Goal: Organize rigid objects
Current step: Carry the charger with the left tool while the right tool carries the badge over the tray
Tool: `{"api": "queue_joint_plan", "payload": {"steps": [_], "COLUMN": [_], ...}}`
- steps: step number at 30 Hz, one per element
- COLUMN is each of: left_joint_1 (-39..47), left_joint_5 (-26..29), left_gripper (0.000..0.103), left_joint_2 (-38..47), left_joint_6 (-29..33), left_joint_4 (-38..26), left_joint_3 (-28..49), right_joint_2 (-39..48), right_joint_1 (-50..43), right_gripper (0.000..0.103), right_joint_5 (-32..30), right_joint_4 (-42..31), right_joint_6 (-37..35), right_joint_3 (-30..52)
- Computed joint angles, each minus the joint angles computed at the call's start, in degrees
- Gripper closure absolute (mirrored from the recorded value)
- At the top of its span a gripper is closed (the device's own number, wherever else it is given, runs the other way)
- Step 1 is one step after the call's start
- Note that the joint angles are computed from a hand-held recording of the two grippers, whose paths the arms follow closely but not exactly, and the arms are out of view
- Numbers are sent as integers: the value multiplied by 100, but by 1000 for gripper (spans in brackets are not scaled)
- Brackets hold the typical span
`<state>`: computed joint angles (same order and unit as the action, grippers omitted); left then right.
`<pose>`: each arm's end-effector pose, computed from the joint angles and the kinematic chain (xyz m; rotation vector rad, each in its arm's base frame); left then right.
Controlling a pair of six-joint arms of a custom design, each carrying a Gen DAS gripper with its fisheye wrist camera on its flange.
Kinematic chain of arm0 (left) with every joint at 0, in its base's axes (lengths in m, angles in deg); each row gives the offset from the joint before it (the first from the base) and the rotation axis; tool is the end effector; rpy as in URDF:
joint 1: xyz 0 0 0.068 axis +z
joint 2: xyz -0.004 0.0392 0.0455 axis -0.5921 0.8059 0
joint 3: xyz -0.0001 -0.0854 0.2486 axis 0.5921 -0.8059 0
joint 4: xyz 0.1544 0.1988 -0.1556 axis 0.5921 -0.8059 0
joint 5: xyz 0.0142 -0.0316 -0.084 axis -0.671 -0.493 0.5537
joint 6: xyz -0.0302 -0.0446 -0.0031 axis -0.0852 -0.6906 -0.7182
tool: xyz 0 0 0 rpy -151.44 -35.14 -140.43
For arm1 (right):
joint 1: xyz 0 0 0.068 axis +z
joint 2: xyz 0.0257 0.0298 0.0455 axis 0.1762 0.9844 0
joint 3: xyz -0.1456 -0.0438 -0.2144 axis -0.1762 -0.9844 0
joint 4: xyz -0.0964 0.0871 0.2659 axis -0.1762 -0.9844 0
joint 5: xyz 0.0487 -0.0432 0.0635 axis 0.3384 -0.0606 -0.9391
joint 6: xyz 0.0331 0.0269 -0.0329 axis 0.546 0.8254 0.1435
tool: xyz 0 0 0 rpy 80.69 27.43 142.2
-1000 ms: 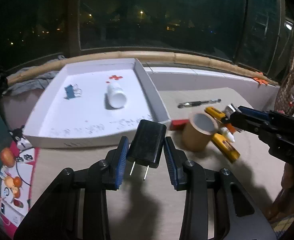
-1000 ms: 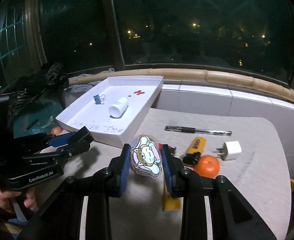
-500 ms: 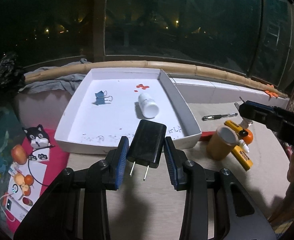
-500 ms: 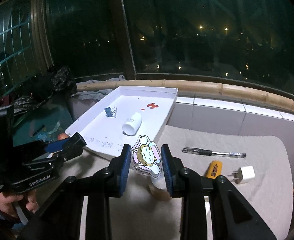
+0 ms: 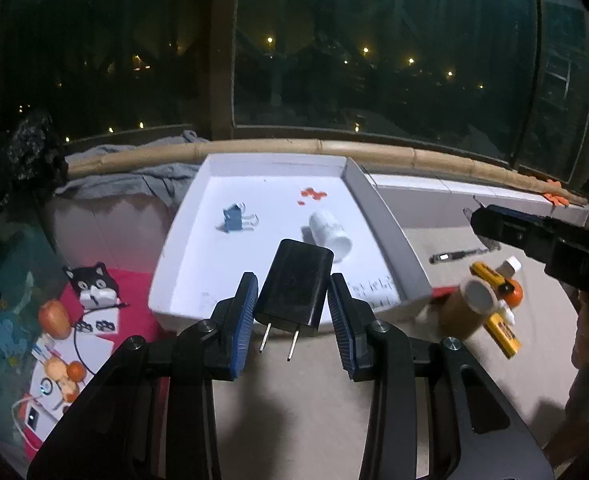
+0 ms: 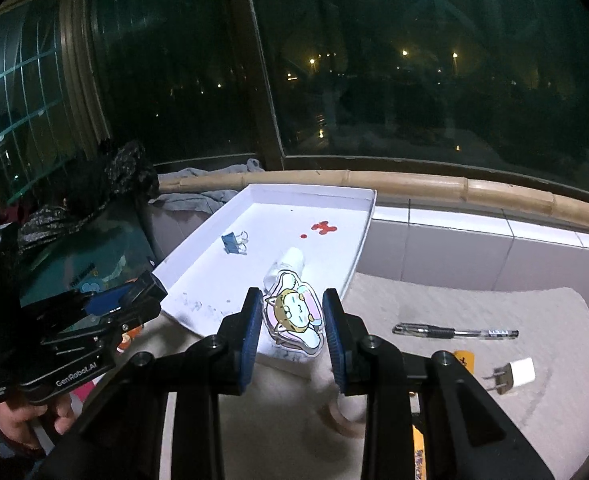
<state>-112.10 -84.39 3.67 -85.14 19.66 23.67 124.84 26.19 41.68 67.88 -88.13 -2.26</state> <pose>0.0957 -0.2605 0.2070 -0.2963 2.1755 0.0407 0.2679 0.0918 0.2076 -0.6719 2.1382 0.5449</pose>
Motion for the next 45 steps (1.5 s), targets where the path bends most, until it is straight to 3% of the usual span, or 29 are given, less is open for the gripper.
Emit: {"api": "queue_joint_plan", "payload": {"steps": [15, 32, 45], "left_joint_1": [519, 1684, 2652], "left_joint_5": [-128, 32, 630], "left_gripper": [67, 67, 67], "left_joint_2": [-302, -549, -188], "left_joint_6": [734, 2593, 3701], "left_joint_4": [0, 1028, 1997], "left_joint_3": [113, 263, 433], "right_joint_2": [258, 1081, 2096], "right_joint_1": [371, 774, 1005], "right_gripper": [73, 73, 73], "right_joint_5": [222, 618, 1089], "right_joint_4": [88, 236, 323], "right_joint_6": [355, 692, 754], "right_joint_3": [448, 1434, 2156]}}
